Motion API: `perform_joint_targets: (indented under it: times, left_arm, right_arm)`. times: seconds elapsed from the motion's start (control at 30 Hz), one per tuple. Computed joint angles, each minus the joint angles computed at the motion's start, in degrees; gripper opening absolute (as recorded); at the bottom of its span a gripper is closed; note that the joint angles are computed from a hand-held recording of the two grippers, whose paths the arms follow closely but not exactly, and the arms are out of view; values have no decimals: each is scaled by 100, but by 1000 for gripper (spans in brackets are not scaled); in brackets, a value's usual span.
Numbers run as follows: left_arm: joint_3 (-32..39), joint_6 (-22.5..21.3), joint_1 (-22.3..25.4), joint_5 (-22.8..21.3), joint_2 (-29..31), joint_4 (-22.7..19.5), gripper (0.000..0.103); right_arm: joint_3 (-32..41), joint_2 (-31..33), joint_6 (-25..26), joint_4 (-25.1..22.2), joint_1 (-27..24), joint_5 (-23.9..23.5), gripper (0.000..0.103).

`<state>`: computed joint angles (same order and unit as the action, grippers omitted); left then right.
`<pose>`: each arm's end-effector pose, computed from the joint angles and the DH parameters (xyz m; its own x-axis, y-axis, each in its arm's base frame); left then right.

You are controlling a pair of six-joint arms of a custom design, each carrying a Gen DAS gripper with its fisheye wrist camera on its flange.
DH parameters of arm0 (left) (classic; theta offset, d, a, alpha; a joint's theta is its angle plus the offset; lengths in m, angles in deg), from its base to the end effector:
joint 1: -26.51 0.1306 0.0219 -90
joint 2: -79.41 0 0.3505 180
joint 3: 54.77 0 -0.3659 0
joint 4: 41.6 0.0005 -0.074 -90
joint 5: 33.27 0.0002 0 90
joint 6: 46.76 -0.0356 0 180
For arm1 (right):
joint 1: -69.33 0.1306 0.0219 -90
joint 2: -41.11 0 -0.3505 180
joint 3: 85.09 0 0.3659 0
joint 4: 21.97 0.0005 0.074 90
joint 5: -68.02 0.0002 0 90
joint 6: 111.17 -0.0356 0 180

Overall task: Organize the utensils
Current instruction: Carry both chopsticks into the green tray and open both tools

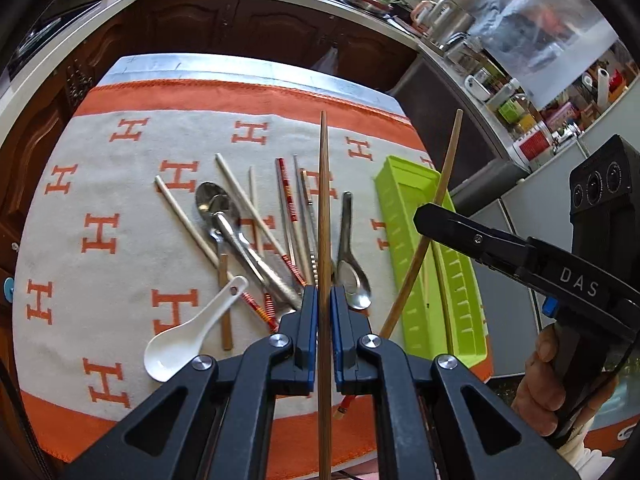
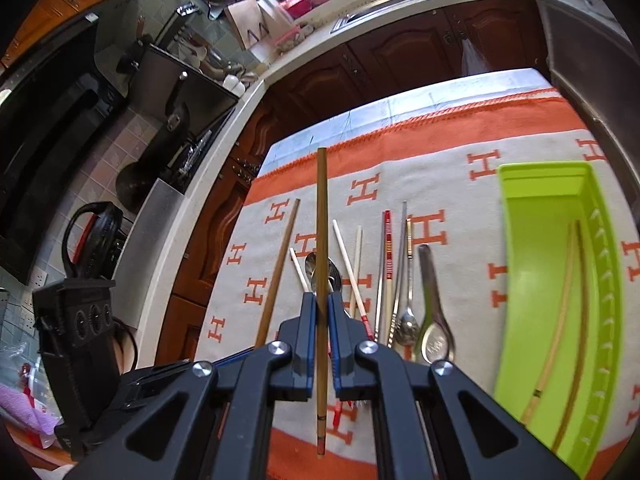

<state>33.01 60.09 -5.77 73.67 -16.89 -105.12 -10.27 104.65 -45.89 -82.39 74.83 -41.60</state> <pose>0.3351 -0.2245 0.4119 -0.8812 0.2286 -0.4139 0.3978 0.8316 -0.3875 0.2923 0.0397 0.4345 -0.8130 0.3174 -0.4881 0.0342 0.8629 0.5043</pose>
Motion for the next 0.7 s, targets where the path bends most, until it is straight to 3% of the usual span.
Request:
perform_joint_targets:
  times: [0.33, 0.53, 0.7]
  left_arm:
    - [957, 231, -1281, -329, 844, -15, 4]
    - [1438, 619, -1669, -335, 1543, 23, 4]
    - [1569, 726, -1790, -416, 1904, 107, 4]
  right_arm:
    - [312, -572, 963, -1150, -1427, 373, 6]
    - [228, -354, 1528, -1353, -2101, 576, 6]
    - [43, -92, 1750, -1299, -2180, 794, 6]
